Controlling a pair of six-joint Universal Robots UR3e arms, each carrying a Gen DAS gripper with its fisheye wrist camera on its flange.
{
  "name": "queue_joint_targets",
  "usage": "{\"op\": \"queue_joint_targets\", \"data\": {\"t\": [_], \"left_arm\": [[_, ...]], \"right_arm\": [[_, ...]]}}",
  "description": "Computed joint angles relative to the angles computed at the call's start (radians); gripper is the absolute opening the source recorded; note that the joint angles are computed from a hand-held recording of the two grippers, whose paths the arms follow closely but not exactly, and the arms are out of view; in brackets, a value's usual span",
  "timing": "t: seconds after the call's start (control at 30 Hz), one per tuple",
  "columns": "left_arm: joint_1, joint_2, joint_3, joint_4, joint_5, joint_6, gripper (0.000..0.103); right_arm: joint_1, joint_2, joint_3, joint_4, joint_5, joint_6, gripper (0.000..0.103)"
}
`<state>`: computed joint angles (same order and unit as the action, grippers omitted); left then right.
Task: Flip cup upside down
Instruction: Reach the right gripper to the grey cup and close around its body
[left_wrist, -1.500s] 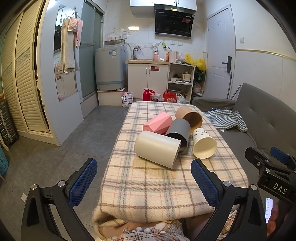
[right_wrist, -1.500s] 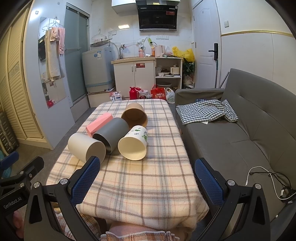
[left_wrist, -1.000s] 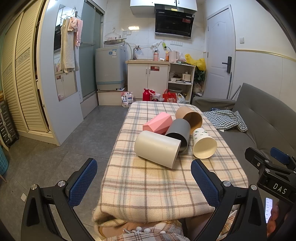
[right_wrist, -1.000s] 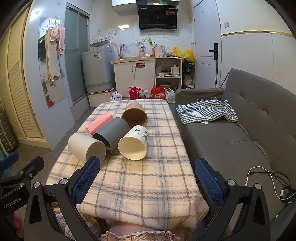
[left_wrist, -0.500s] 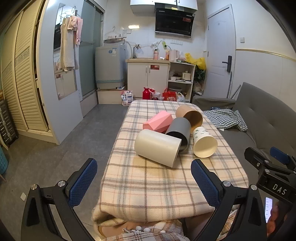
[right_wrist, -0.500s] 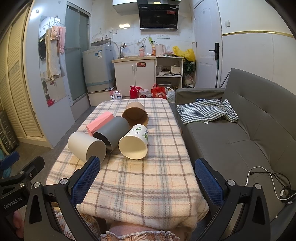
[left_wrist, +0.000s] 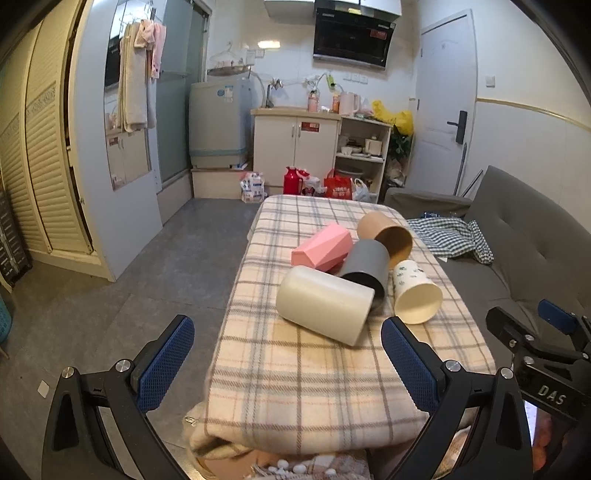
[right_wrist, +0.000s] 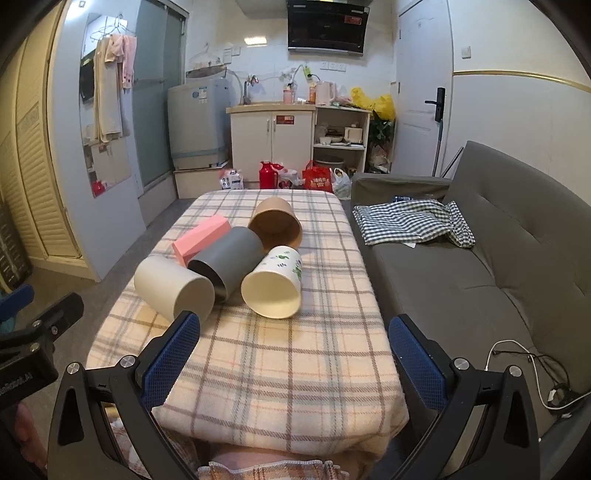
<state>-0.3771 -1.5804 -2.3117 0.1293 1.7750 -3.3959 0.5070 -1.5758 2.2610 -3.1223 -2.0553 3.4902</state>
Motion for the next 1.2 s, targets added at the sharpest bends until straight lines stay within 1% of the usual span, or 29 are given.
{"op": "queue_joint_targets", "data": {"t": [0.07,0.23,0.3,0.4,0.43,0.5,0.63,0.83,0.97,1.07,1.13,1.2], "left_arm": [[0.056,0.011,0.019,-0.043,-0.063,0.013,0.103],[0.16,-0.01,0.056,-0.09,-0.157,0.048,0.103],[0.192,-0.035,0.082,-0.116,-0.179,0.063,0.103],[0.243,-0.076,0.104,-0.124,-0.213,0.079,0.103],[0.266,-0.091,0.112,-0.127,-0.237,0.082,0.103],[0.308,-0.112,0.118,-0.118,-0.295,0.096,0.103],[0.338,-0.184,0.18,-0.122,-0.319,0.121,0.103],[0.367,-0.265,0.246,-0.134,-0.35,0.143,0.103],[0.382,-0.311,0.264,-0.136,-0.377,0.14,0.103],[0.394,-0.328,0.264,-0.14,-0.395,0.138,0.103],[0.397,-0.336,0.264,-0.14,-0.395,0.138,0.103],[0.396,-0.341,0.263,-0.135,-0.388,0.136,0.103]], "right_arm": [[-0.015,0.009,-0.064,0.067,0.026,-0.005,0.103],[-0.073,0.095,-0.28,0.24,0.134,-0.028,0.103],[-0.09,0.167,-0.405,0.322,0.18,-0.045,0.102],[-0.104,0.29,-0.594,0.436,0.236,-0.054,0.098],[-0.104,0.318,-0.633,0.461,0.244,-0.053,0.098],[-0.119,0.424,-0.791,0.567,0.286,-0.048,0.097],[-0.147,0.6,-1.047,0.743,0.343,-0.018,0.096],[-0.156,0.849,-1.433,1.007,0.32,0.008,0.094],[-0.16,0.964,-1.62,1.135,0.301,0.021,0.094],[-0.163,1.041,-1.748,1.218,0.286,0.028,0.09],[-0.164,1.087,-1.829,1.265,0.278,0.026,0.09],[-0.166,1.133,-1.919,1.324,0.269,0.02,0.087]]}}
